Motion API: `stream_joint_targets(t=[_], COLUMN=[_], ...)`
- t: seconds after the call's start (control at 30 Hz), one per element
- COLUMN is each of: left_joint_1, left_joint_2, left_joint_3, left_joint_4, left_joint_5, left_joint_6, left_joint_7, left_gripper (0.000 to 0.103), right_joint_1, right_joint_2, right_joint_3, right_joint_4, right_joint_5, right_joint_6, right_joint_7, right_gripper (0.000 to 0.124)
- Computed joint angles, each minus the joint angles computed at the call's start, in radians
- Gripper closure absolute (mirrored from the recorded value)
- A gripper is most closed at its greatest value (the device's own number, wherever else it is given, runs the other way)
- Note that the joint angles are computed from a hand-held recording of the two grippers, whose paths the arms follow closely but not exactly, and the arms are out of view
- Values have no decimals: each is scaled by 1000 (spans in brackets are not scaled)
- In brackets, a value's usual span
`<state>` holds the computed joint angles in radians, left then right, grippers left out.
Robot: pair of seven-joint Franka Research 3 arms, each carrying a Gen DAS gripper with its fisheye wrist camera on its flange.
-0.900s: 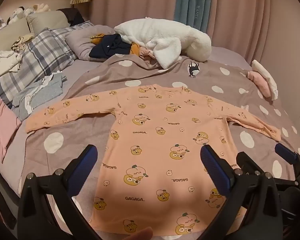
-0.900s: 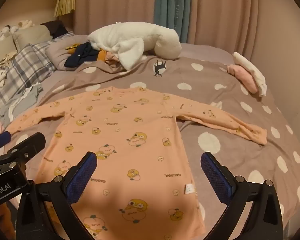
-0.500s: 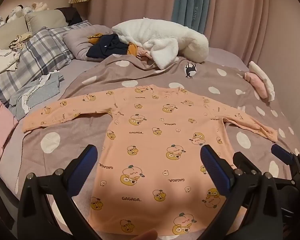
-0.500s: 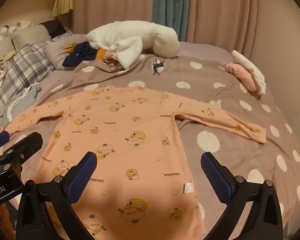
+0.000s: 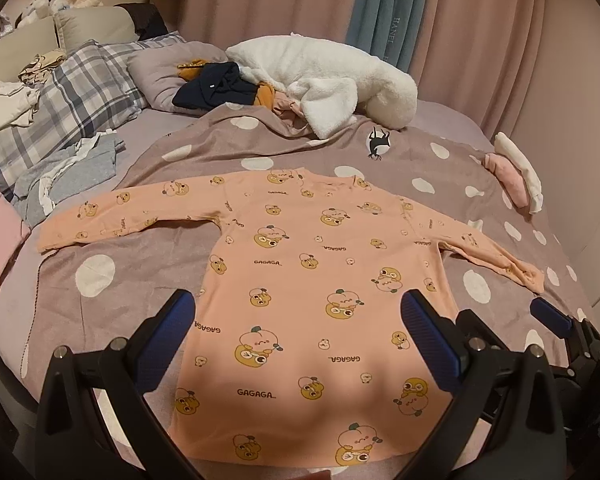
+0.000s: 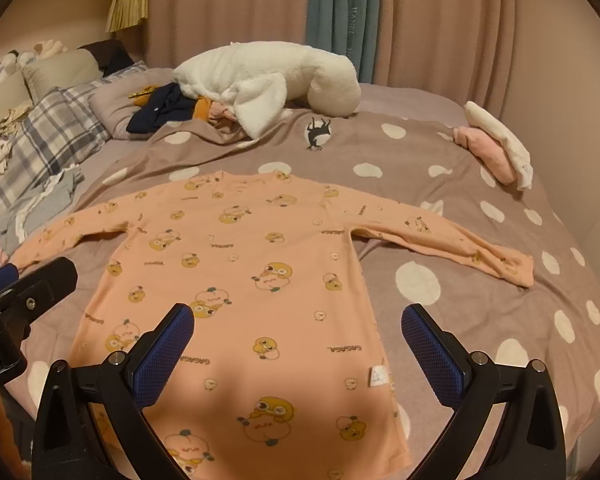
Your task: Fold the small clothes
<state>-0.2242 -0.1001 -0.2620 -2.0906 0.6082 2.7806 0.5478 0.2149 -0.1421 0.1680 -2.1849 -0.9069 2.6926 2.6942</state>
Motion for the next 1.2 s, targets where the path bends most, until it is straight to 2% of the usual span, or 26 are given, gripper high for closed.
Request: stream_joint_targets(t=[0.13,0.37,0.57,0.8,0.97,1.2], left_joint_1=[-5,5,8,15,12,13], left_joint_2=[-9,-7,-11,-6,-13,-10], left_joint_3=[13,1,3,-12,-2,-8], left_joint_4=[-22,-17,-25,2,-14,-5], left_joint_5=[-68,-37,-28,59,56,86], left_joint_6=[49,29,48,-37,-2,-28], left_joint_7=[49,26,17,-51,-53,-84], left_gripper=[0,0,0,0,0,0], right_joint_1=[2,6,8,10,11,15], right_joint_2=[1,6,8,8,10,15], right_joint_3=[0,0,-3,-5,-3,-8], right_joint_4=[1,6,6,7,8,5], right_joint_5=[2,-2,-7,-6,-6,-9], right_joint_6=[-2,-10,-4,-6,-11,-2], right_joint_7=[-1,4,7,7,12,13], right_gripper=[21,21,21,21,21,21])
